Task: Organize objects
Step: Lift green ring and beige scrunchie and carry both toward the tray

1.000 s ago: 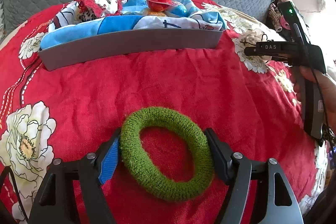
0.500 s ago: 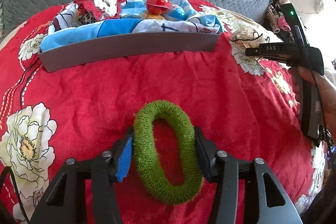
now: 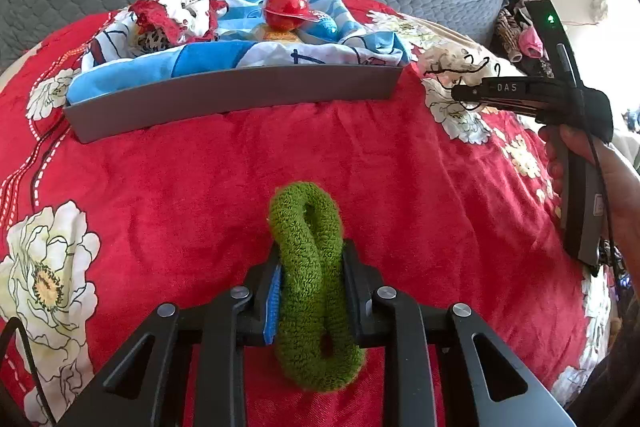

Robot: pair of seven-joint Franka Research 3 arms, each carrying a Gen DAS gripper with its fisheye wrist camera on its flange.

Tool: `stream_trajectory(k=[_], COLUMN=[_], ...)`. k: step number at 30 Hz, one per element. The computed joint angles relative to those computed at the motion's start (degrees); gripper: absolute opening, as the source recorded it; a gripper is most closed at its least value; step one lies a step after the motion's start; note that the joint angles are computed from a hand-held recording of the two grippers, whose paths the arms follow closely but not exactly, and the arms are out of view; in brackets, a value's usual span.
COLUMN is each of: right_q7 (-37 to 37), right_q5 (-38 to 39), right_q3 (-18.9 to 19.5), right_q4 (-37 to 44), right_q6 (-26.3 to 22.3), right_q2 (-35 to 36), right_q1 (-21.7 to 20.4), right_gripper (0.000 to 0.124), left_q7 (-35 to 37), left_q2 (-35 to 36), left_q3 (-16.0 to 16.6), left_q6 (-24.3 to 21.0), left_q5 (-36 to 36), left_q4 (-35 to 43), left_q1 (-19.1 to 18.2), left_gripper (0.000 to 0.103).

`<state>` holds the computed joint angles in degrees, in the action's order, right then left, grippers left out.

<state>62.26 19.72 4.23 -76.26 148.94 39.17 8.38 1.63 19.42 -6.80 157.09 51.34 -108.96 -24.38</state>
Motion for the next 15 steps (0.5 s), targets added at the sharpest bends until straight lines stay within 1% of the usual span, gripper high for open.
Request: stream_trajectory(k=[7, 15], right_q7=[-2.6, -5.2], right_q5=[2.0, 4.3], right_q3=[1.4, 2.1], right_q4=[-2.3, -5.3], right_q6=[0.9, 1.3], right_q2=[-1.7, -4.1], right_q1=[-0.8, -1.2], right_gripper=[0.015, 0.011], left_q7=[-0.5, -1.8], left_q2=[-0.4, -1.3], left_q3=[0.1, 0.0], left_q6=[-0.3, -0.3], left_q5=[0.8, 2.0], left_q4=[0.1, -0.4], left_q1=[-0.2, 0.0], left_gripper=[0.026, 0.026])
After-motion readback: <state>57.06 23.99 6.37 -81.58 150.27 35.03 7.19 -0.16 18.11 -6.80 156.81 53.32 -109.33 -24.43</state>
